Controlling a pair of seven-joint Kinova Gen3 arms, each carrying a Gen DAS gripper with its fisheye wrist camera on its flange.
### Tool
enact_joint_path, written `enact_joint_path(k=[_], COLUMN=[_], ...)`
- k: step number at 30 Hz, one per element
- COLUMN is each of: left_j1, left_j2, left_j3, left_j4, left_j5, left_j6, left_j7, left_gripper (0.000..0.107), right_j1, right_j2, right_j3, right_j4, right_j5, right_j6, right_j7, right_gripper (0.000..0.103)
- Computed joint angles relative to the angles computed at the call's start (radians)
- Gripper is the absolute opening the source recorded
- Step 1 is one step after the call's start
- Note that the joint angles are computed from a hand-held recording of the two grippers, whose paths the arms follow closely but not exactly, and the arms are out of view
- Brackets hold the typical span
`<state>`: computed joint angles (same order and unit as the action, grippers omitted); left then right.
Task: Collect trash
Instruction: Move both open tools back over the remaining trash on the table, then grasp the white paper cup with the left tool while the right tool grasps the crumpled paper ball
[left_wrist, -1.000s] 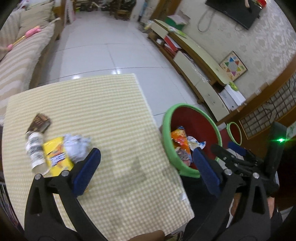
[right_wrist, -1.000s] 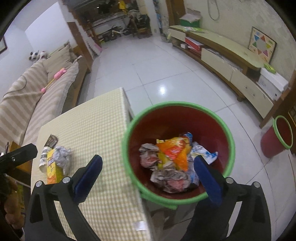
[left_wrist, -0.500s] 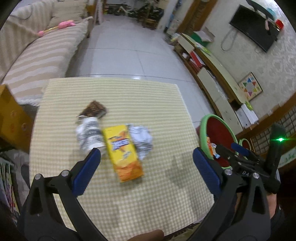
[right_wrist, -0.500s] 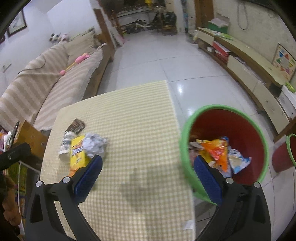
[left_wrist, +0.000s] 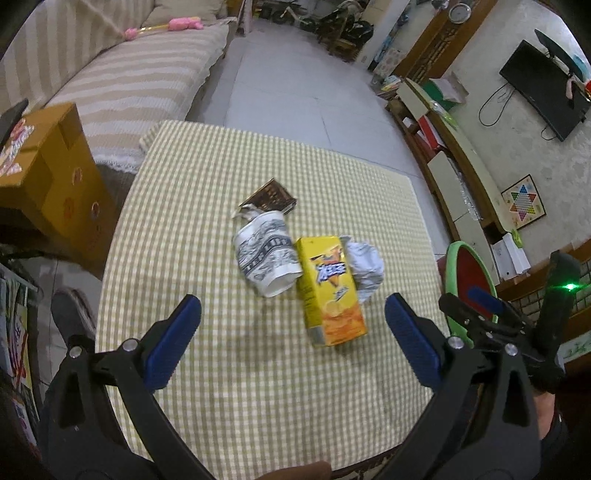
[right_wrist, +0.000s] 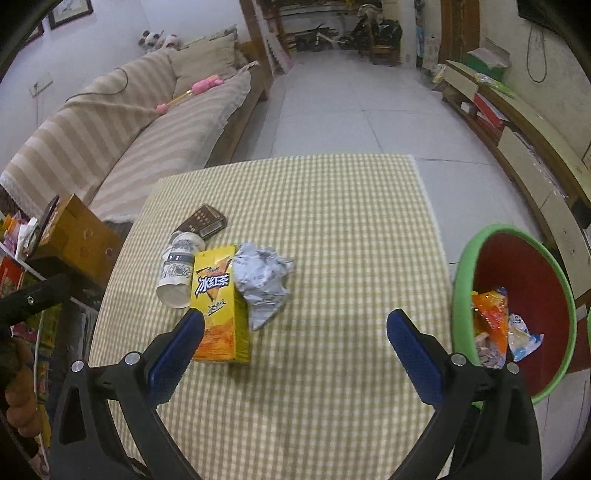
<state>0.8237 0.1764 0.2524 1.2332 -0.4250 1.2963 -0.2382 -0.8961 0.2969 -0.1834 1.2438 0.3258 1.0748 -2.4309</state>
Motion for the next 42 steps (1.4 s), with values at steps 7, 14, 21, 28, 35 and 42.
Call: enact_joint_path(k=[7, 14, 21, 28, 35, 42], left_j1=[-0.066, -0.121, -0.155, -0.167, -0.201, -0.189], left_j2=[0.000, 0.033, 0.085, 0.115, 0.112, 0.142], left_j3=[-0.014, -0.032, -0.056, -0.076, -0.085, -0.092], left_j4=[0.074, 0.103, 0.090, 0.093, 0.148, 0.111], left_j5=[0.086, 0.161, 0.221, 0.260, 0.312, 0.296], left_j6=[-0.071, -0.136, -0.165, -0.181, -0.248, -0.230], left_j7=[-0.012, -0.040, -0.081, -0.099, -0.088, -0.092], left_gripper=[0.097, 0.097, 0.097, 0.095, 0.084, 0.084], right_j1=[0.002, 0.014, 0.022, 0.031, 0.041, 0.048], right_j2=[0.064, 0.130, 0.195, 0.241, 0.265, 0.277], right_j3=[0.007, 0.026, 0.042, 0.053, 0.062, 0.063], right_j4=[-0.043, -0.091, -0.146, -0.183, -0.196, -0.200], right_j5=[-0.030, -0.074, -0.121, -0.158, -0.185, -0.198], right_j6=[0.001, -0.001, -0.002, 0.000, -0.017, -0.033], right_j7=[0.040, 0.089, 0.135, 0.170, 0.183, 0.200], right_gripper=[0.095, 0.093, 0.092, 0.086, 0.079, 0.076])
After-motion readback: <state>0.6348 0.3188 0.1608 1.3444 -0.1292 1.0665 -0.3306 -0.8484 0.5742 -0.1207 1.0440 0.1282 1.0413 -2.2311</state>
